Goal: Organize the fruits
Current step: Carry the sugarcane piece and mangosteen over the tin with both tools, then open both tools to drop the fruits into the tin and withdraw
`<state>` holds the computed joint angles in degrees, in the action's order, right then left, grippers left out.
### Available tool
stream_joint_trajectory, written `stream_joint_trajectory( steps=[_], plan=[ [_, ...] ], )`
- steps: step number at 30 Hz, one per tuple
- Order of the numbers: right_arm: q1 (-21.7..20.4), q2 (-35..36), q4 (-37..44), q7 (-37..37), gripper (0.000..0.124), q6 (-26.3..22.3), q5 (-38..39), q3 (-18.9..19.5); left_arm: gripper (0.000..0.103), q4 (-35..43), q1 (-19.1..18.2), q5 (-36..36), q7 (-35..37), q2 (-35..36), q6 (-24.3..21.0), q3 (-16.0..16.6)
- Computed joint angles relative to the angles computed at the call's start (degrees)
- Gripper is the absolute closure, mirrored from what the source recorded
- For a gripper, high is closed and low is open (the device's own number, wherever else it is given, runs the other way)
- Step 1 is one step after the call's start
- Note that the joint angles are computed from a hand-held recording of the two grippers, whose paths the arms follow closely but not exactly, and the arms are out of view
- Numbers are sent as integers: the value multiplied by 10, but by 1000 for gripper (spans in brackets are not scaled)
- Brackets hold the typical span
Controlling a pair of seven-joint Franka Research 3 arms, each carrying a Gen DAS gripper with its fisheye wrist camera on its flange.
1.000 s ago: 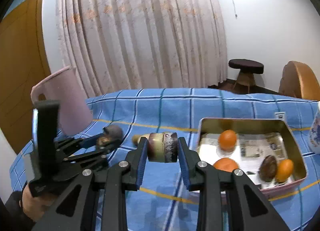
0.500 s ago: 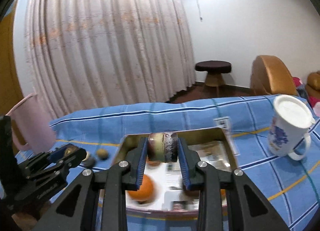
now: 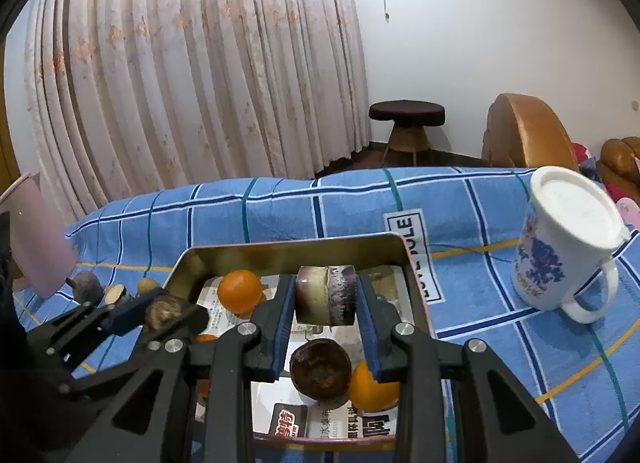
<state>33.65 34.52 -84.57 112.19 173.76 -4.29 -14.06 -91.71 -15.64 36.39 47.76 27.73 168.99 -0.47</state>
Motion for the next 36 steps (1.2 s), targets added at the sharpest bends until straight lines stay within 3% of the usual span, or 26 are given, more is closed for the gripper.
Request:
stream_joint_trajectory(
  steps=[7,11,14,16,18,22,24,30,32,36],
  plan=[
    [-18,16,22,-28,91,-20,8,32,63,4,-14,22,-28,1,-11,17],
    [-74,15,23,-73,89,-20,59,107,54,6,-23,43,-58,1,-16,29],
    [-99,11,15,-102,75,-10,99,142,33,-2,-22,58,-62,-3,8,28],
    [-104,5,2,-117,61,13,117,151,4,0,-63,119,-122,-7,3,74],
    [-101,-2,-12,-127,59,39,130,150,0,-3,-82,179,-180,-12,15,100],
    [-74,-15,-38,-127,55,86,155,121,0,-5,-63,208,-217,-19,14,83],
    [-45,-16,-44,-113,53,96,166,83,0,-9,-52,216,-237,-23,15,75],
    [24,-9,-51,-71,53,109,189,-9,0,-25,-29,249,-292,-41,14,64],
    [28,-8,-54,-72,53,114,190,-13,0,-30,-26,268,-306,-47,5,65],
    [71,-3,-61,-71,53,123,192,-60,0,-43,-12,308,-337,-60,-10,60]
  ],
)
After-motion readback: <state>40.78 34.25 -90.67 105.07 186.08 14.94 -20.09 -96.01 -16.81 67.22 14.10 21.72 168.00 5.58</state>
